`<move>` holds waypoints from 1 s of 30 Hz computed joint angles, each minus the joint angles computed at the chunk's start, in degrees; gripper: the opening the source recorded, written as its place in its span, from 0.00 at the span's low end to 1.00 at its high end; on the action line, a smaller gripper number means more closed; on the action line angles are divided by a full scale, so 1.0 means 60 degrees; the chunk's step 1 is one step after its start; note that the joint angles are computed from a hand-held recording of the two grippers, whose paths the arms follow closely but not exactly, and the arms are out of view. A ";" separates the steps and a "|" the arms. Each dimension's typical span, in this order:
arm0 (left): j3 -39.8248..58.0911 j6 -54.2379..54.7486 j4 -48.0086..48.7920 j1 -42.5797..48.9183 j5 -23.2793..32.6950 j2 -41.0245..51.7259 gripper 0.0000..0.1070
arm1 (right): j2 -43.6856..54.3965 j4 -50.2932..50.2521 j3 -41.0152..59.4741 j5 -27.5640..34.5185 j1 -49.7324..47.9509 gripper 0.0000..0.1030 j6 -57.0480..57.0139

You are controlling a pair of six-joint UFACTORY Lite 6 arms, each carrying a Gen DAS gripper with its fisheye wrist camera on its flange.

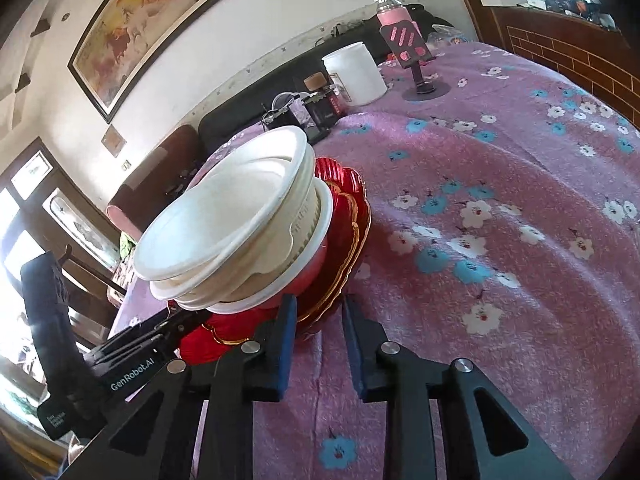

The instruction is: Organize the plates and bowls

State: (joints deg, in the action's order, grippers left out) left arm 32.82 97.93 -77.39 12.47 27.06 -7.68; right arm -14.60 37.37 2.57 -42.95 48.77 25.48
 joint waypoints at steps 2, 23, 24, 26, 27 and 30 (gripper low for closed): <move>-0.0048 0.0042 0.0004 0.0111 0.0124 -0.0094 0.48 | 0.0040 0.0344 0.0129 0.0084 0.0164 0.26 -0.0290; -0.2724 0.1513 0.0301 0.3339 0.2698 -0.4721 0.73 | -0.0708 0.8491 0.0432 -0.2658 0.6417 0.46 -0.4087; -0.2818 0.1613 0.0358 0.3643 0.2953 -0.4940 0.75 | -0.0529 0.8578 0.0577 -0.2734 0.6505 0.46 -0.4141; -0.2961 0.1811 0.0397 0.4198 0.3362 -0.5261 0.78 | 0.0027 0.8753 0.0948 -0.2927 0.6737 0.49 -0.4165; -0.2996 0.1872 0.0408 0.4403 0.3532 -0.5348 0.79 | 0.0175 0.8726 0.1049 -0.2943 0.6725 0.50 -0.4166; -0.3201 0.2124 0.0420 0.4878 0.3877 -0.5656 0.83 | 0.0942 0.8757 0.1440 -0.3138 0.6794 0.53 -0.4050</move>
